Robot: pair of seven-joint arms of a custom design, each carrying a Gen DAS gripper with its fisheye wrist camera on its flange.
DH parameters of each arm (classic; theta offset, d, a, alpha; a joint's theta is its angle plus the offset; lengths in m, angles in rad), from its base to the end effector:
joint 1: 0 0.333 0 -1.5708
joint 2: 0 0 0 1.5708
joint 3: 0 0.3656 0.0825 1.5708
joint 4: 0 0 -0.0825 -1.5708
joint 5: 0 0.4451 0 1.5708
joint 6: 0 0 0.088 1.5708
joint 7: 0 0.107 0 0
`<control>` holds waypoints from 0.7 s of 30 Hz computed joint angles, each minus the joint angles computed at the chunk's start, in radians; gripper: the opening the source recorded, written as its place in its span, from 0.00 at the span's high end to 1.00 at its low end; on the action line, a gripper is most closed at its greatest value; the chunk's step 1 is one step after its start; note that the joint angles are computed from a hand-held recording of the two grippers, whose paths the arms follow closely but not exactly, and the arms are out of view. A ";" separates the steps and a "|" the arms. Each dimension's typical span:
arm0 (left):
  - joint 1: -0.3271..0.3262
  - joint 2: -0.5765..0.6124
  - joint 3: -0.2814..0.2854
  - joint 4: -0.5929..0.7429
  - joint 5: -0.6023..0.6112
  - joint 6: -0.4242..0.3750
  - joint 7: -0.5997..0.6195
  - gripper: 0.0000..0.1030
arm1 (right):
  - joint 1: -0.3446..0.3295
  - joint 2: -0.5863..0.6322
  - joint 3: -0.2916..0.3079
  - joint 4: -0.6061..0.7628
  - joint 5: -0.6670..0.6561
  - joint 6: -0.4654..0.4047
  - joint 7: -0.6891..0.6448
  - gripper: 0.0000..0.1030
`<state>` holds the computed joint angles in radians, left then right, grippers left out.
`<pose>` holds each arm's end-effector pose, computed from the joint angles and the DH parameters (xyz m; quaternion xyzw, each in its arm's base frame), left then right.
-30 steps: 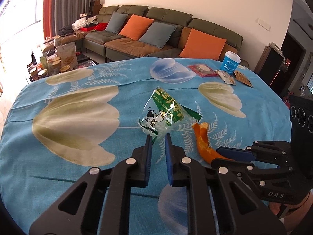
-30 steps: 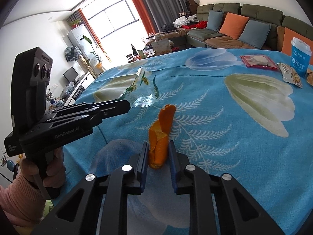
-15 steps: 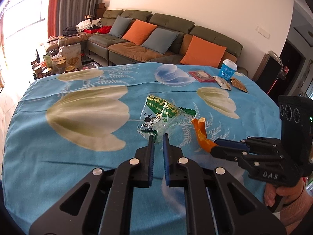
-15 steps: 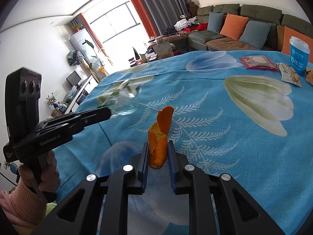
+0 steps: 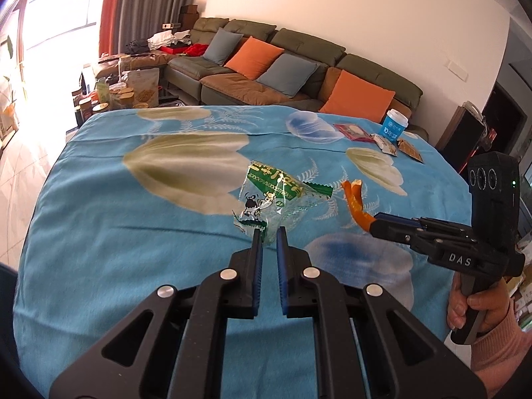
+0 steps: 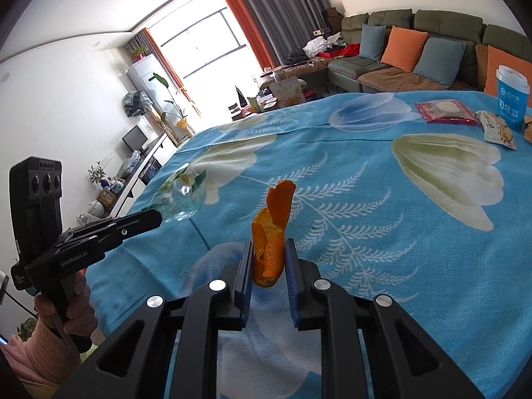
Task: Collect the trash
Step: 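Lift the bag and orange peel in both tools and carry them toward the teal bin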
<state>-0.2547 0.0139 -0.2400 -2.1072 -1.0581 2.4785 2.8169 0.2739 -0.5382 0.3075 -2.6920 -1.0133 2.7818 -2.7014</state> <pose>0.5552 -0.2956 0.4642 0.2631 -0.8744 0.4076 0.0101 0.3362 0.2667 0.4444 -0.4414 0.7876 -0.2114 0.3744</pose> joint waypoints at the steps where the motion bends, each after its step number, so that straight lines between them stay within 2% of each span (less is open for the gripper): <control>1: 0.002 -0.004 0.002 -0.004 -0.003 0.000 0.001 0.92 | -0.002 0.002 0.001 0.003 -0.004 0.003 0.002 0.84; 13: 0.027 -0.070 0.037 -0.066 -0.045 -0.014 0.025 0.92 | -0.016 0.050 0.022 0.056 -0.088 0.033 0.057 0.84; 21: 0.043 -0.103 0.060 -0.096 -0.062 -0.027 0.030 0.92 | -0.003 0.089 0.011 0.094 -0.136 0.049 0.068 0.84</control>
